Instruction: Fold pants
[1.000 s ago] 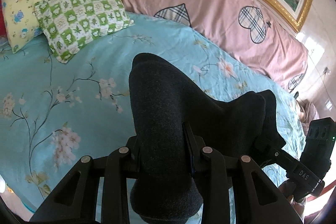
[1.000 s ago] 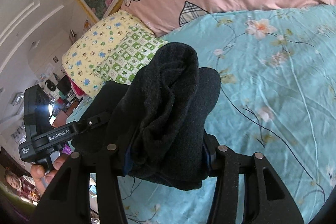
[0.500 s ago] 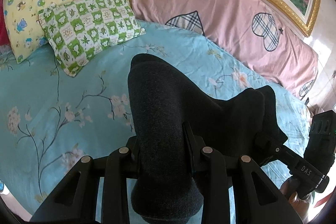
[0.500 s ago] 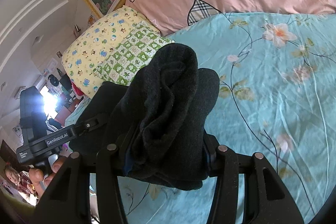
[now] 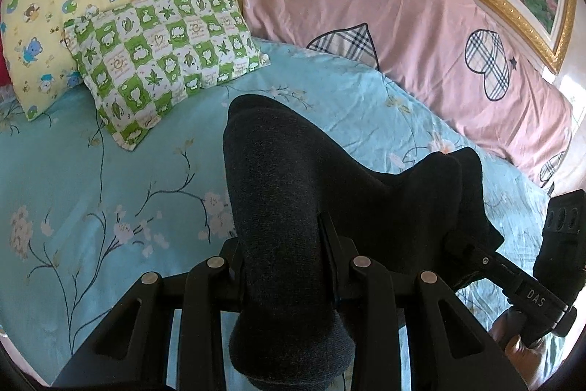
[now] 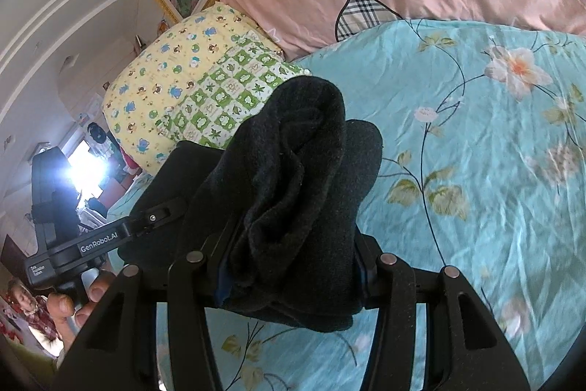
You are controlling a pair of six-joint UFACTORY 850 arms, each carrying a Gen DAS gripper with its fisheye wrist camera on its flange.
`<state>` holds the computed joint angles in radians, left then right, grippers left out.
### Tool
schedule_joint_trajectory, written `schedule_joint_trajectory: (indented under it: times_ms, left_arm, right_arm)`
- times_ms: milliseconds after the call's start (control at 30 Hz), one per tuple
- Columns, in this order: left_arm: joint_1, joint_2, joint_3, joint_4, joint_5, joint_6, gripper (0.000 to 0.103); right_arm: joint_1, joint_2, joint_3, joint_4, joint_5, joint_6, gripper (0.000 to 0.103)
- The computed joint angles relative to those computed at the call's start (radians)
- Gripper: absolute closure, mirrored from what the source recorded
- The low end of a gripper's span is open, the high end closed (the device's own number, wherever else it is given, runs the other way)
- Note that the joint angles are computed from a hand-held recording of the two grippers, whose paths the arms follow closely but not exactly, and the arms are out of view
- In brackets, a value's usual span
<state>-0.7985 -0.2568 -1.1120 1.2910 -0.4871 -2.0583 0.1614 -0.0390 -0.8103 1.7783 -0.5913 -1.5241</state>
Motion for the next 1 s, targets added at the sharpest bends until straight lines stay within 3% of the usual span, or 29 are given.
schedule_joint_trajectory:
  times_ms: [700, 833, 1000]
  left_arm:
    - [0.060, -0.100, -0.073, 0.032, 0.040, -0.025, 0.072]
    - [0.064, -0.115, -0.071, 0.015, 0.046, -0.011, 0.071]
    - [0.069, -0.113, -0.052, 0.019, 0.065, -0.013, 0.061]
  right_arm:
    - [-0.021, -0.165, -0.144, -0.057, -0.028, 0.018, 0.051]
    - [-0.016, -0.181, -0.153, -0.099, -0.012, 0.048, 0.046]
    - [-0.022, -0.189, -0.147, -0.104, 0.004, 0.055, 0.041]
